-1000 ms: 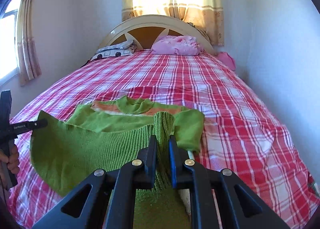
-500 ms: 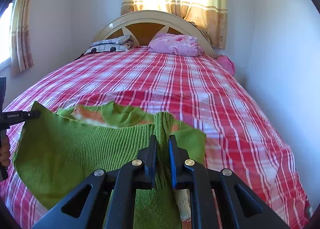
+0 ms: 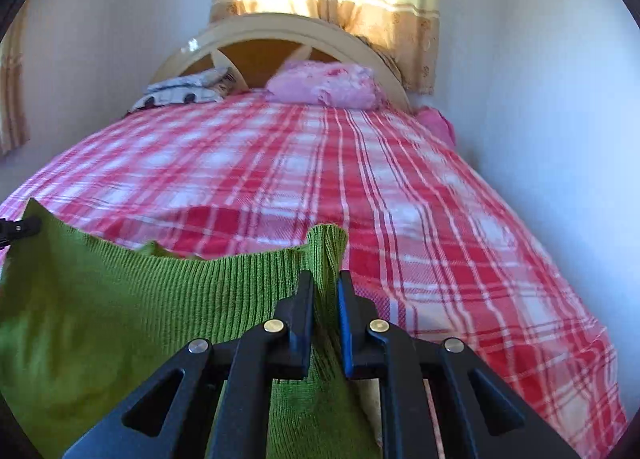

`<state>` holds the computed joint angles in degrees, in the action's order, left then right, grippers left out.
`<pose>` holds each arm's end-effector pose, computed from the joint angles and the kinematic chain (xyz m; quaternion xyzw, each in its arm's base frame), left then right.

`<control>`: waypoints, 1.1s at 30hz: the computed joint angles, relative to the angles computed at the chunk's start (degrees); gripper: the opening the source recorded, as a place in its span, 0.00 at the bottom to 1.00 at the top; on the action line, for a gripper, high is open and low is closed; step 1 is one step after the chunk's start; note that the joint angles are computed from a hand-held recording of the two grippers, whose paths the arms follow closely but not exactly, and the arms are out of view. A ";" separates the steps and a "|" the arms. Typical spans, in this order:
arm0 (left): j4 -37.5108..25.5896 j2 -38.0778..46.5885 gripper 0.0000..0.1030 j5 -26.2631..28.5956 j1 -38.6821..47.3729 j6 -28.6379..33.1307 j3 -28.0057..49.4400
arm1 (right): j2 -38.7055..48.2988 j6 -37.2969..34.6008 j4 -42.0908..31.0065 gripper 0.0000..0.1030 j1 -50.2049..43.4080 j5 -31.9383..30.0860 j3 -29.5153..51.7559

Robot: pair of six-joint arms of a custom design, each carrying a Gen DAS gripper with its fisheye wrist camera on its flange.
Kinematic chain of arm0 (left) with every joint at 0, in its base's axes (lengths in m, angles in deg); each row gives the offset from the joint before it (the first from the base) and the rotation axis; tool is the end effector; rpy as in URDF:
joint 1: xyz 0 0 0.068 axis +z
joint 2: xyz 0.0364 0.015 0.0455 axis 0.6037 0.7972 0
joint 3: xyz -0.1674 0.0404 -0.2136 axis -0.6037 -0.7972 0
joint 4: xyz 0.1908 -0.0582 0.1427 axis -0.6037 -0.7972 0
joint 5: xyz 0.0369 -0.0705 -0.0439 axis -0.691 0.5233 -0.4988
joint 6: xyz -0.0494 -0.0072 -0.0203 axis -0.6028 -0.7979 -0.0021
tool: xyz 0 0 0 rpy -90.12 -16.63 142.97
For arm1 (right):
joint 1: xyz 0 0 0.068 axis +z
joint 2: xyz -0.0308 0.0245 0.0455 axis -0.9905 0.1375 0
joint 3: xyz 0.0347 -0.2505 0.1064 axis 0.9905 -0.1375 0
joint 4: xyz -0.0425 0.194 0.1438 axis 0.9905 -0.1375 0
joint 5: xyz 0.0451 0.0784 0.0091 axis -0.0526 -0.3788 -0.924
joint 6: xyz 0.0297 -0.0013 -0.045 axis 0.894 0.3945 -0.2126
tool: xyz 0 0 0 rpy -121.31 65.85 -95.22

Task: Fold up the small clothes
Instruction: 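Lift the hem with both tools and fold it over toward the collar, then open both tools to release the folded hem onto the sweater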

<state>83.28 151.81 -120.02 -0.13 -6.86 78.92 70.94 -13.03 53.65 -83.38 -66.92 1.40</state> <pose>0.2634 -0.1780 0.1595 -0.2160 0.8849 -0.0650 0.4076 0.3265 -0.0008 0.1863 -0.1474 0.8850 0.0216 0.4411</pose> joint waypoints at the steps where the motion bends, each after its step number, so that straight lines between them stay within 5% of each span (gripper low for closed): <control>1: 0.07 2.18 0.09 0.38 0.39 0.05 0.76 | 2.08 -0.13 1.00 0.10 0.24 1.11 0.15; 8: 0.70 5.61 0.15 1.39 1.03 -3.37 0.44 | 10.48 1.07 -4.19 0.10 -1.41 -0.88 6.68; 12: 0.12 5.85 0.25 2.16 1.49 -4.00 0.54 | 13.79 0.57 -7.76 0.13 0.61 3.68 10.06; 15: -4.70 6.93 0.40 1.39 1.79 -5.19 3.46 | 13.48 -0.65 -6.66 0.19 2.88 8.81 9.18; 17: -8.70 5.97 0.40 2.14 1.10 -5.69 4.74 | 12.20 -0.93 -7.23 0.19 2.66 8.43 8.75; 21: -20.05 1.72 0.48 -3.35 -6.06 -5.48 6.56 | -4.53 2.00 2.04 0.22 -2.16 1.19 -4.86; 23: -25.64 0.30 0.61 -6.53 -10.16 -8.90 7.44 | -13.40 0.67 -2.22 0.25 -4.21 -2.43 -8.94; 28: -33.99 0.00 0.61 -9.74 -19.61 -18.41 10.13 | -28.47 -5.38 -17.61 0.25 -6.52 -7.67 -16.56; 33: -45.80 8.22 0.61 -12.80 -27.55 -25.47 19.26 | -34.10 -7.90 -19.87 0.25 -7.91 -7.22 -24.23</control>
